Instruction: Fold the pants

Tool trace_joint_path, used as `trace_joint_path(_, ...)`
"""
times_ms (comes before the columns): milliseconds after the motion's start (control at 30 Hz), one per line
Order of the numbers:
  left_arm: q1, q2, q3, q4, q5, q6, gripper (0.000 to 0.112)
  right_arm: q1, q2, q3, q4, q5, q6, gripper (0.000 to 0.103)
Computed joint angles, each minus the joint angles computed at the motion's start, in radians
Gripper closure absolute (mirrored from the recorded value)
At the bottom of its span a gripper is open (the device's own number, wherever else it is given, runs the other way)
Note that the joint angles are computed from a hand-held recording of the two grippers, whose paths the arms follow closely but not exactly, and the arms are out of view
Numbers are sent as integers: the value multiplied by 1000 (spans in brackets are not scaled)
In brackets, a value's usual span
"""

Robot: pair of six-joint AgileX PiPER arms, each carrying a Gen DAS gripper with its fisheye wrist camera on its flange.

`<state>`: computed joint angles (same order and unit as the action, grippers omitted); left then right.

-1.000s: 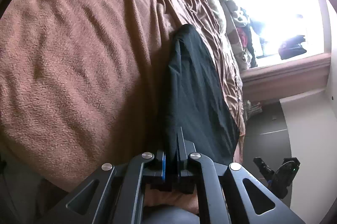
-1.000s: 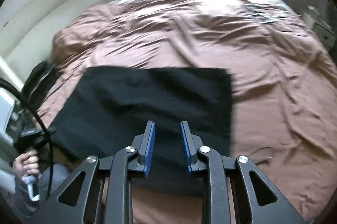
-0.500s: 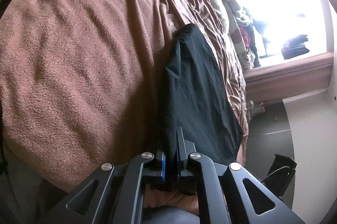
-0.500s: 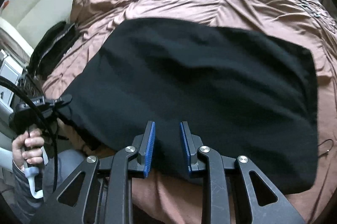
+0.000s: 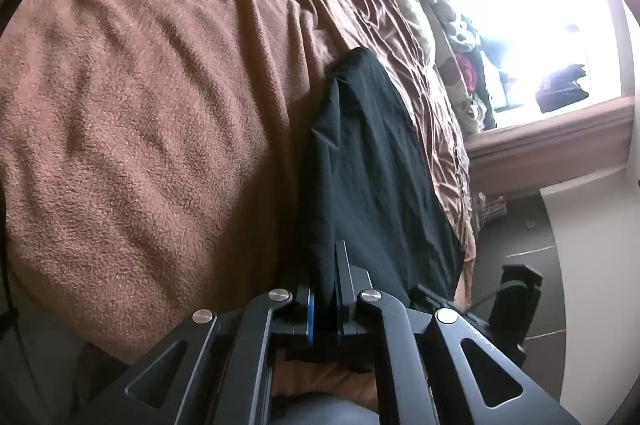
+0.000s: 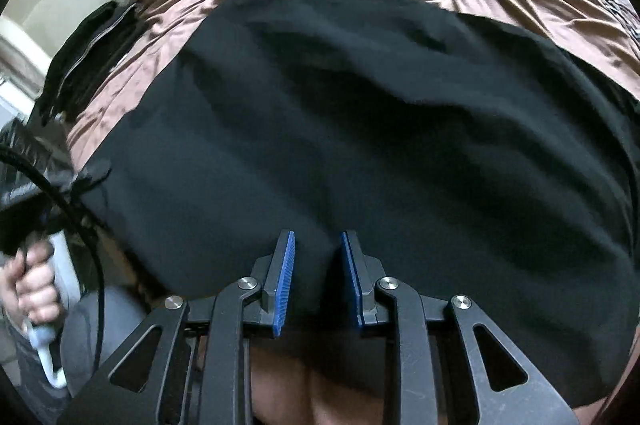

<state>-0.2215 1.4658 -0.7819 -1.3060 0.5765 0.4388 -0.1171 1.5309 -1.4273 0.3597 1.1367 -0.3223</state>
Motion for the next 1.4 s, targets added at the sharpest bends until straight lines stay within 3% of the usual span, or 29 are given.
trace_joint_path(500,-3,-5,10,0,-10,-40,106,43,248,-282,-112,-28,176,85)
trace_joint_path(1067,5,-11,20,8,-5,-54,106,36,470,-623,-171,55,294,85)
trace_joint_path(1233,10,-5,19,-2,0,-46,106,12,459,-672,-138,71,305,85)
trace_joint_path(1400,28,-4,25,-32,19,-4,106,14,332,-537,-106,33,250,85)
